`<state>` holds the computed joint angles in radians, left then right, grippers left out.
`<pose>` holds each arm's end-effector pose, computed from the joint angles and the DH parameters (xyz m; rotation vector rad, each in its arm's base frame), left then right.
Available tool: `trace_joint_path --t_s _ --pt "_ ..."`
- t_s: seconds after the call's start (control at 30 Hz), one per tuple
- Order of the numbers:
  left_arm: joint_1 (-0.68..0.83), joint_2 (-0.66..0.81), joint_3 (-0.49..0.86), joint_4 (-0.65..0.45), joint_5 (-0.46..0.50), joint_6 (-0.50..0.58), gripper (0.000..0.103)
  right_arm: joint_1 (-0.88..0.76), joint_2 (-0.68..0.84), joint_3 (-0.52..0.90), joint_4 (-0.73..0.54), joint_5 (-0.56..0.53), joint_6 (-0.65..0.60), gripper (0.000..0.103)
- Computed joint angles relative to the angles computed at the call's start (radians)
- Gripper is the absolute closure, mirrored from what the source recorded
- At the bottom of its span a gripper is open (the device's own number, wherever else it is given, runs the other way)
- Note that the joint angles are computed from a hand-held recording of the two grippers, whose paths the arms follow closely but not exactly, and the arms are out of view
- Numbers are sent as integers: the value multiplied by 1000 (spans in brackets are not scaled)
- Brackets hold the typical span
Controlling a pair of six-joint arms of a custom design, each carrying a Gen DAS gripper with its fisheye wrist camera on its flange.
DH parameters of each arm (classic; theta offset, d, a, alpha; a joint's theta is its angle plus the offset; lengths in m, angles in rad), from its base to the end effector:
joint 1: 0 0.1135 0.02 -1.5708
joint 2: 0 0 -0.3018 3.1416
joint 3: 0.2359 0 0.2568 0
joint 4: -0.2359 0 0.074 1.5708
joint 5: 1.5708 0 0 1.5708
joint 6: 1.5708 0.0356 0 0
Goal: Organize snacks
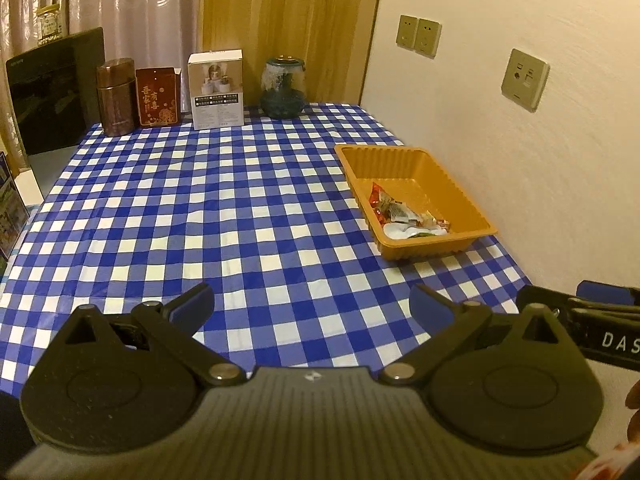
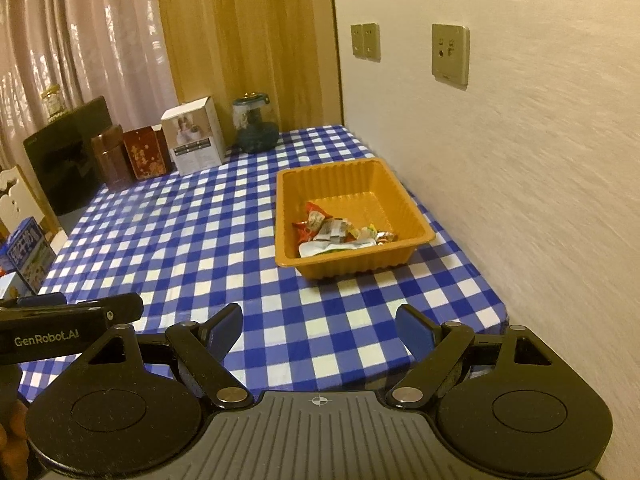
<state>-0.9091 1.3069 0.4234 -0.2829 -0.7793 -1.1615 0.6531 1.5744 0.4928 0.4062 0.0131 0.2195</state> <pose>0.1335 -0.1307 0.1586 -0.4767 2.2346 0.0757 0.2202 0.1679 0.1546 -0.4847 2.2339 0.4503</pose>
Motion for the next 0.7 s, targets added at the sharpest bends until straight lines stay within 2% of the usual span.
trace_joint_path --t_s 0.37,0.7 --pt "-117 8 22 -125 -33 -138 0 15 -74 -57 -14 20 -12 20" --pt "-133 0 25 -144 -38 -162 0 5 -71 -57 -12 18 -14 20"
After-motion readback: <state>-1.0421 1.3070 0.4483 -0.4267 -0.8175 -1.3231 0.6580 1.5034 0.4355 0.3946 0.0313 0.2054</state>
